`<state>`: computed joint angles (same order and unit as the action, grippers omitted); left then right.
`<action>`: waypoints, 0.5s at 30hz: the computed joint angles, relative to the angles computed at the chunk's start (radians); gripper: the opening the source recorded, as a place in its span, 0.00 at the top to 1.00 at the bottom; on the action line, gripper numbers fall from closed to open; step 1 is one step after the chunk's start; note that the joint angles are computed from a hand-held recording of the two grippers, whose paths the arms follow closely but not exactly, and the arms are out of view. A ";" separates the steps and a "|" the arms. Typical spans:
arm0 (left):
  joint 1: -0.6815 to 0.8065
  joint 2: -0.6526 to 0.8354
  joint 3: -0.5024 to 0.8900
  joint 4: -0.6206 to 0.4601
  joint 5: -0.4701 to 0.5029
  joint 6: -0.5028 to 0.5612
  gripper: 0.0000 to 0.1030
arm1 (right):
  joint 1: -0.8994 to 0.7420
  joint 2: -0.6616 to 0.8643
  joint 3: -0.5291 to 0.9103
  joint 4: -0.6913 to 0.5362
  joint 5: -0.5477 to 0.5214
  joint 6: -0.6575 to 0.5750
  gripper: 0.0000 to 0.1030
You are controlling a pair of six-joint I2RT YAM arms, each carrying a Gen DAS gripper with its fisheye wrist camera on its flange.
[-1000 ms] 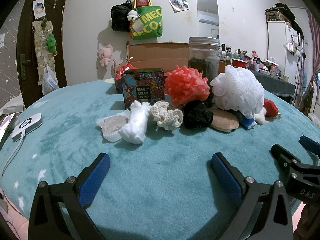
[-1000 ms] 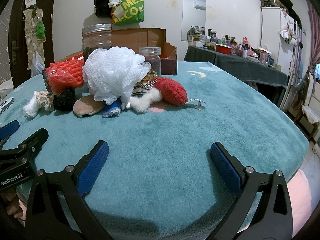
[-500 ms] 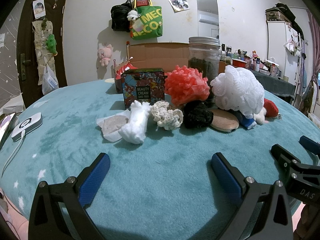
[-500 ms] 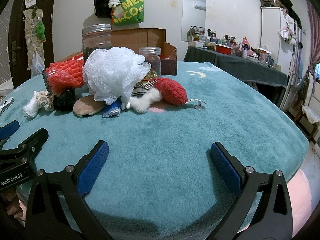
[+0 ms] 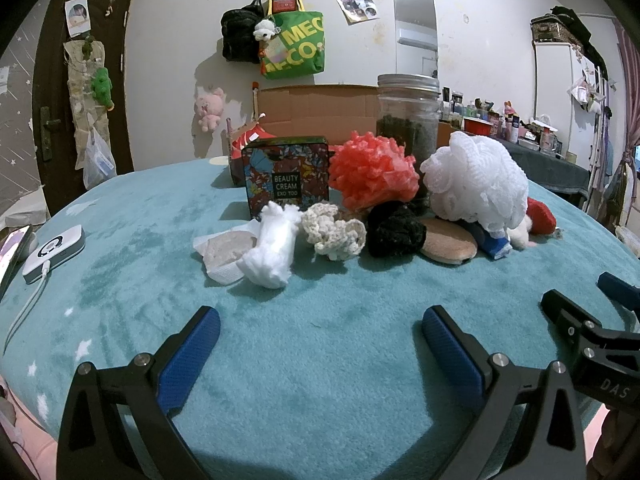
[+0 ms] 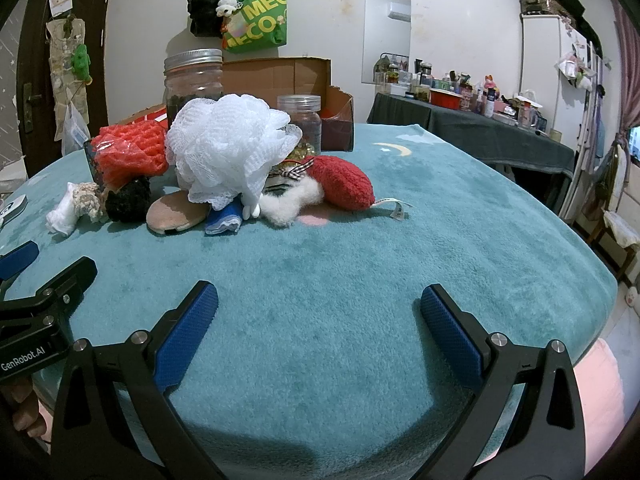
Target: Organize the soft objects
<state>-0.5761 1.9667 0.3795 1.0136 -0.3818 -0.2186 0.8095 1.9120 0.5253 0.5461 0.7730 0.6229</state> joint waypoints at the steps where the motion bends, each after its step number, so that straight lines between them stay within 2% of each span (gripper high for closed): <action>1: 0.001 -0.009 0.002 -0.015 0.008 0.004 0.00 | -0.001 -0.002 -0.002 0.002 -0.005 -0.001 0.00; 2: 0.005 -0.003 -0.007 -0.002 0.018 0.011 0.00 | -0.004 -0.006 -0.006 0.004 -0.014 -0.004 0.00; 4: 0.014 -0.053 -0.003 -0.044 0.027 0.026 0.00 | -0.014 -0.012 -0.007 0.002 -0.034 -0.013 0.00; 6: 0.012 -0.095 -0.017 -0.041 0.020 0.042 0.00 | -0.031 -0.060 -0.006 -0.042 -0.065 -0.037 0.00; 8: 0.006 -0.132 -0.014 -0.059 0.014 0.065 0.00 | -0.054 -0.076 -0.015 -0.015 -0.089 -0.076 0.00; 11: 0.031 -0.185 0.001 -0.095 0.058 0.111 0.00 | -0.041 -0.106 -0.022 -0.009 -0.068 -0.097 0.00; 13: 0.042 -0.214 0.016 -0.120 0.084 0.149 0.00 | -0.058 -0.138 -0.026 0.000 -0.086 -0.132 0.00; 15: 0.056 -0.239 0.060 -0.190 0.119 0.185 0.00 | -0.083 -0.175 -0.019 -0.002 -0.121 -0.178 0.00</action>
<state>-0.5202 1.7274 0.4395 0.8232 -0.2632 -0.0340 0.7263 1.7366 0.5065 0.5442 0.6515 0.4450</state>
